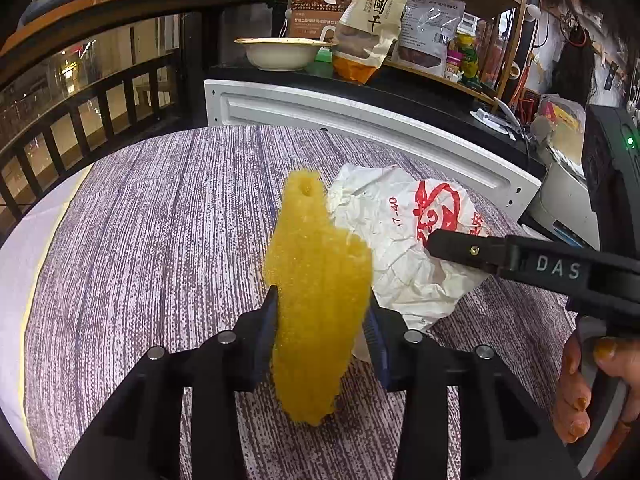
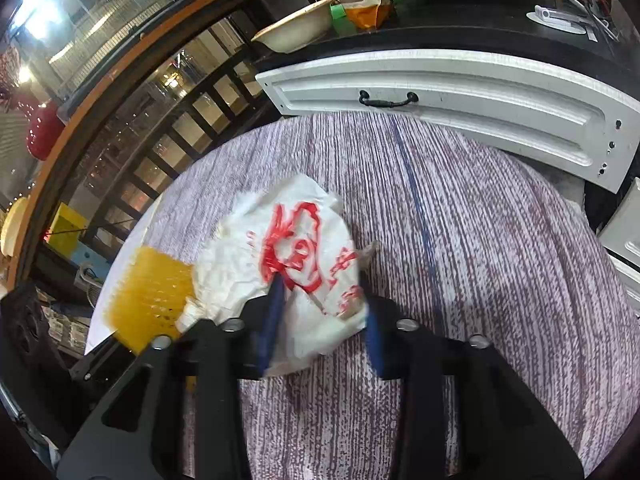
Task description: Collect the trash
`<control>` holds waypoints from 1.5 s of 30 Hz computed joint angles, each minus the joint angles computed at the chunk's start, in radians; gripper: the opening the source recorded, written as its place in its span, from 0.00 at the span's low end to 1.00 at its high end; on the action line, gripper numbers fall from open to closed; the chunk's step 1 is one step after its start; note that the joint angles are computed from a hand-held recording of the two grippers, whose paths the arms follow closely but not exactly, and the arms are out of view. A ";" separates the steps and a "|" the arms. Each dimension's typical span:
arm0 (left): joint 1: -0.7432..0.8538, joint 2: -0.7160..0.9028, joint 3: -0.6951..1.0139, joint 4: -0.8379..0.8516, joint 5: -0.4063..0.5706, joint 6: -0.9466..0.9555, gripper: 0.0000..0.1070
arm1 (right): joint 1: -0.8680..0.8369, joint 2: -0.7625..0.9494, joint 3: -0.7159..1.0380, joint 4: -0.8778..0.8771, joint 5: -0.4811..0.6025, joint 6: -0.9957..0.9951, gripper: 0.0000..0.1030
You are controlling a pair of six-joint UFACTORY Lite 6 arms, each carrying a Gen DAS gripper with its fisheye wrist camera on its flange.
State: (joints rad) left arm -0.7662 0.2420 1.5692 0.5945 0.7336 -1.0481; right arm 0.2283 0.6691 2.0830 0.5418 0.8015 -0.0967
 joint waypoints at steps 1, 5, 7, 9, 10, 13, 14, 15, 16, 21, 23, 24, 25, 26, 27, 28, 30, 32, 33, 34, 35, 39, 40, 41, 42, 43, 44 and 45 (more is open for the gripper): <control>-0.002 -0.005 -0.005 0.004 -0.002 -0.005 0.33 | 0.001 -0.024 -0.038 0.021 -0.020 -0.026 0.25; -0.028 -0.047 -0.034 0.047 0.009 -0.049 0.30 | 0.011 -0.120 -0.161 0.049 -0.079 -0.099 0.11; -0.046 -0.075 -0.052 0.062 0.013 -0.076 0.30 | 0.017 -0.194 -0.242 0.058 -0.113 -0.129 0.11; -0.076 -0.106 -0.066 0.086 0.028 -0.110 0.30 | 0.016 -0.263 -0.314 0.068 -0.139 -0.162 0.11; -0.098 -0.123 -0.072 0.103 0.041 -0.127 0.30 | 0.019 -0.313 -0.363 0.073 -0.155 -0.181 0.11; -0.156 -0.173 -0.096 0.136 0.067 -0.174 0.31 | 0.015 -0.410 -0.449 0.079 -0.172 -0.211 0.11; -0.185 -0.189 -0.101 0.152 0.086 -0.194 0.31 | 0.009 -0.445 -0.481 0.091 -0.172 -0.231 0.11; -0.213 -0.201 -0.104 0.166 0.104 -0.215 0.30 | -0.003 -0.476 -0.510 0.113 -0.165 -0.255 0.11; -0.239 -0.213 -0.109 0.177 0.119 -0.231 0.30 | -0.015 -0.509 -0.540 0.121 -0.163 -0.263 0.11; -0.390 -0.242 -0.101 0.246 0.243 -0.318 0.27 | -0.061 -0.681 -0.680 0.068 -0.170 -0.252 0.11; -0.438 -0.246 -0.098 0.258 0.275 -0.338 0.27 | -0.099 -0.749 -0.741 0.098 -0.149 -0.290 0.11; -0.468 -0.244 -0.098 0.277 0.303 -0.356 0.27 | -0.121 -0.790 -0.777 0.106 -0.138 -0.308 0.11; -0.487 -0.244 -0.100 0.284 0.320 -0.366 0.27 | -0.134 -0.819 -0.803 0.109 -0.132 -0.319 0.11; -0.507 -0.246 -0.104 0.283 0.331 -0.379 0.24 | -0.148 -0.854 -0.835 0.116 -0.124 -0.332 0.11; -0.527 -0.257 -0.118 0.281 0.333 -0.401 0.23 | -0.173 -0.899 -0.873 0.132 -0.107 -0.357 0.11; -0.545 -0.264 -0.128 0.284 0.339 -0.423 0.23 | -0.191 -0.940 -0.905 0.137 -0.095 -0.368 0.11; -0.590 -0.266 -0.135 0.298 0.370 -0.461 0.22 | -0.215 -1.002 -0.948 0.135 -0.079 -0.380 0.11; -0.629 -0.271 -0.142 0.305 0.389 -0.496 0.21 | -0.263 -1.092 -1.008 0.138 -0.045 -0.416 0.11; -0.647 -0.273 -0.144 0.308 0.399 -0.511 0.20 | -0.278 -1.120 -1.026 0.137 -0.033 -0.423 0.11; -0.664 -0.272 -0.145 0.313 0.410 -0.527 0.20 | -0.311 -1.156 -1.049 0.153 -0.006 -0.450 0.11; -0.683 -0.273 -0.148 0.320 0.425 -0.546 0.20 | -0.348 -1.188 -1.074 0.176 0.022 -0.481 0.11; -0.705 -0.258 -0.148 0.314 0.452 -0.554 0.21 | -0.497 -1.276 -1.138 0.245 0.126 -0.584 0.11; -0.705 -0.248 -0.142 0.311 0.453 -0.551 0.26 | -0.545 -1.296 -1.153 0.259 0.159 -0.617 0.11; -0.703 -0.227 -0.129 0.308 0.459 -0.544 0.45 | -0.576 -1.307 -1.162 0.269 0.179 -0.638 0.11; -0.699 -0.211 -0.122 0.316 0.459 -0.547 0.67 | -0.606 -1.320 -1.172 0.280 0.200 -0.656 0.11; -0.698 -0.201 -0.121 0.325 0.457 -0.559 0.71 | -0.651 -1.330 -1.180 0.297 0.231 -0.678 0.11; -0.687 -0.189 -0.118 0.323 0.440 -0.563 0.73 | -0.673 -1.333 -1.184 0.305 0.247 -0.688 0.11; -0.672 -0.173 -0.109 0.305 0.420 -0.546 0.73 | -0.717 -1.337 -1.188 0.319 0.279 -0.708 0.11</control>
State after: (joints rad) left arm -1.4381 0.0689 1.4599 0.8991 1.1536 -1.5940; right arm -0.4886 -0.6674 0.8945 0.8606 1.0804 -0.8052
